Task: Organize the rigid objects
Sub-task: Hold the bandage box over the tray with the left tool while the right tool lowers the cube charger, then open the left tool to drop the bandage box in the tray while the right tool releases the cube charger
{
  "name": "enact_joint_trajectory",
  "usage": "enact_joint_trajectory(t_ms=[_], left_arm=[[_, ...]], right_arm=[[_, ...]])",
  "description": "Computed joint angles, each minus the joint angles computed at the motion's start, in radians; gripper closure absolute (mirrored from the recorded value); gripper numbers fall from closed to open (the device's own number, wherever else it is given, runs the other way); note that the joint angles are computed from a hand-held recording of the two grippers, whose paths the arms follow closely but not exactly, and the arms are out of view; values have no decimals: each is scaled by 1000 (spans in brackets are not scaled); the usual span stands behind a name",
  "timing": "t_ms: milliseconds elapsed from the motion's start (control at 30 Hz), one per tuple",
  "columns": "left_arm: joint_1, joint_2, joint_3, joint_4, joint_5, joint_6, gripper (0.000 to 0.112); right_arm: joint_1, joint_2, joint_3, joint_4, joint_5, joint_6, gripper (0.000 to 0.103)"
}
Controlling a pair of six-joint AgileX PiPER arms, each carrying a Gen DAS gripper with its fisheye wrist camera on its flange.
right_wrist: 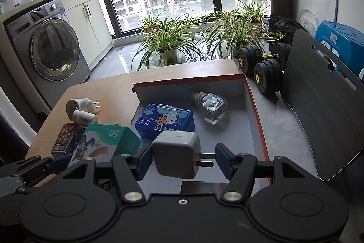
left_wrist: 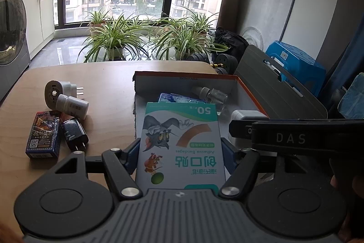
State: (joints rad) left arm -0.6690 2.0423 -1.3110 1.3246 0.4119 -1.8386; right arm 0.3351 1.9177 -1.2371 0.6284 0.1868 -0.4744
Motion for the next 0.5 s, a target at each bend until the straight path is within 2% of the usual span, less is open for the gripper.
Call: enact_joint_trajectory(t_ms=[100, 300, 500], left_arm=[[1, 3, -1, -3, -1, 3, 41], [4, 20, -16, -30, -19, 37, 41], [9, 38, -46, -90, -31, 118, 41]], right_arm=[[-2, 3, -6, 3, 4, -1, 30], [0, 20, -37, -128, 26, 142, 29], [-15, 35, -62, -106, 48, 158, 28]])
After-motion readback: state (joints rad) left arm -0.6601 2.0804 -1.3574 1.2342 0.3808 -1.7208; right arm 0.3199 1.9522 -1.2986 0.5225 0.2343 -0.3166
